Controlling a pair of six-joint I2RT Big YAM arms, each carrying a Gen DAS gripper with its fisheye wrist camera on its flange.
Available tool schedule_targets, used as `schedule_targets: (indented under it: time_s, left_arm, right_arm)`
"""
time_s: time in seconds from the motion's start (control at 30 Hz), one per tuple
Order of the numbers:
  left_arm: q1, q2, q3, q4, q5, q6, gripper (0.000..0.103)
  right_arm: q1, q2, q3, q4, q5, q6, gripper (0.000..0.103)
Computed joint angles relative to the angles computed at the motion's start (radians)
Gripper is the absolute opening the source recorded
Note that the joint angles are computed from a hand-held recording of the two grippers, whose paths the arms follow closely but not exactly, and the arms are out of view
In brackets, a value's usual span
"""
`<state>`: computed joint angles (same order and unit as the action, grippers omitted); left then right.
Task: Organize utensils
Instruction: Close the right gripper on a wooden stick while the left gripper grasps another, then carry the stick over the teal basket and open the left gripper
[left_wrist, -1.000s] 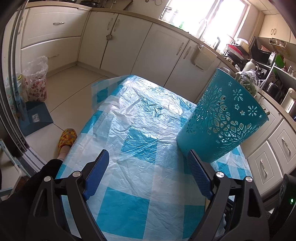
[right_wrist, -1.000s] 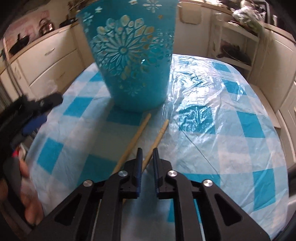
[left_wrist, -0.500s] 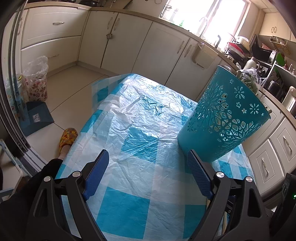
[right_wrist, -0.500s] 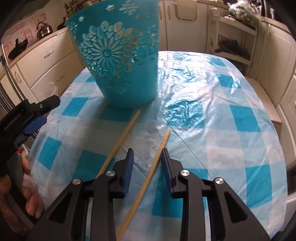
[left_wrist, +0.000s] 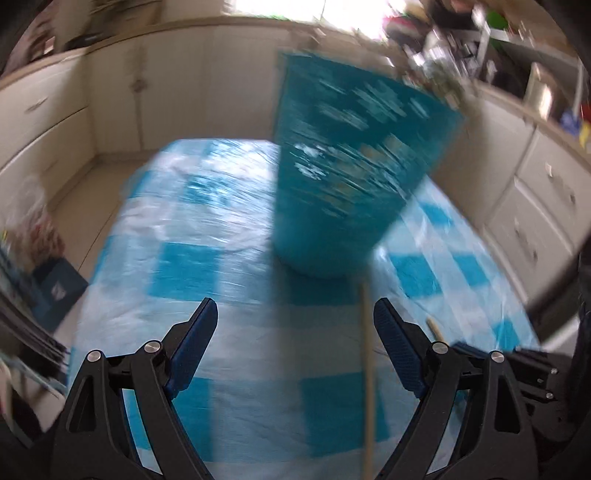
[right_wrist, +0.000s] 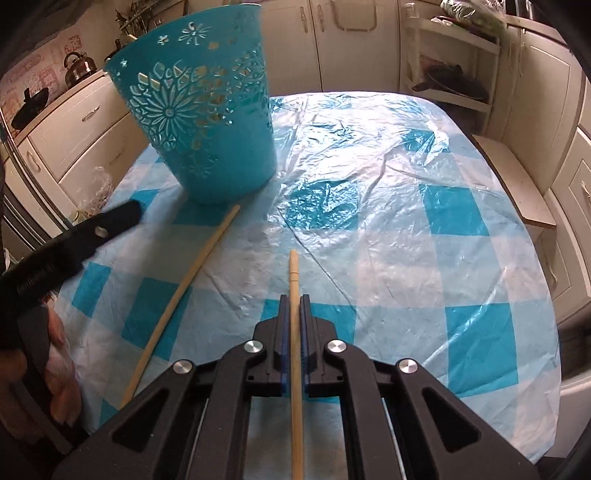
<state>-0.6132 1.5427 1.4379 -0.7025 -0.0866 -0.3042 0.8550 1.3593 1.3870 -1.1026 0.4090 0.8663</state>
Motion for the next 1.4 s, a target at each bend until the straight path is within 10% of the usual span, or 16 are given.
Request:
schedule_targets:
  time_s: [0.17,0.37,0.5,0.8,1.13,1.4]
  left_arm:
    - [-0.061,0.103,0.130,-0.132,-0.064,0.103,0.073]
    - [-0.090,0.176,0.217,-0.238,-0.057,0.207,0.012]
    - [-0.095,0.167,0.230,-0.288,0.016,0.235,0.005]
    - [0.031,-0.118,0.098,-0.020,0.435,0.119,0.005]
    - [0.087,0.001,0.344,0.238,0.145,-0.081,0.005]
    - [0.070,0.140,0.474,0.316,-0.086,-0.056,0.005]
  right_arm:
    - [-0.003,-0.008,-0.008,0.014,-0.009,-0.009,0.006]
    - [-0.008,-0.018,-0.019,0.027,-0.020,-0.008,0.006]
    - [-0.010,-0.024,-0.024,0.032,-0.022,-0.006,0.006]
    - [-0.011,-0.028,-0.031,0.047,-0.020,0.006,0.006]
    - [-0.009,-0.029,-0.038,0.064,-0.012,0.005,0.006]
    - [-0.019,-0.020,-0.030,0.064,-0.021,-0.005,0.006]
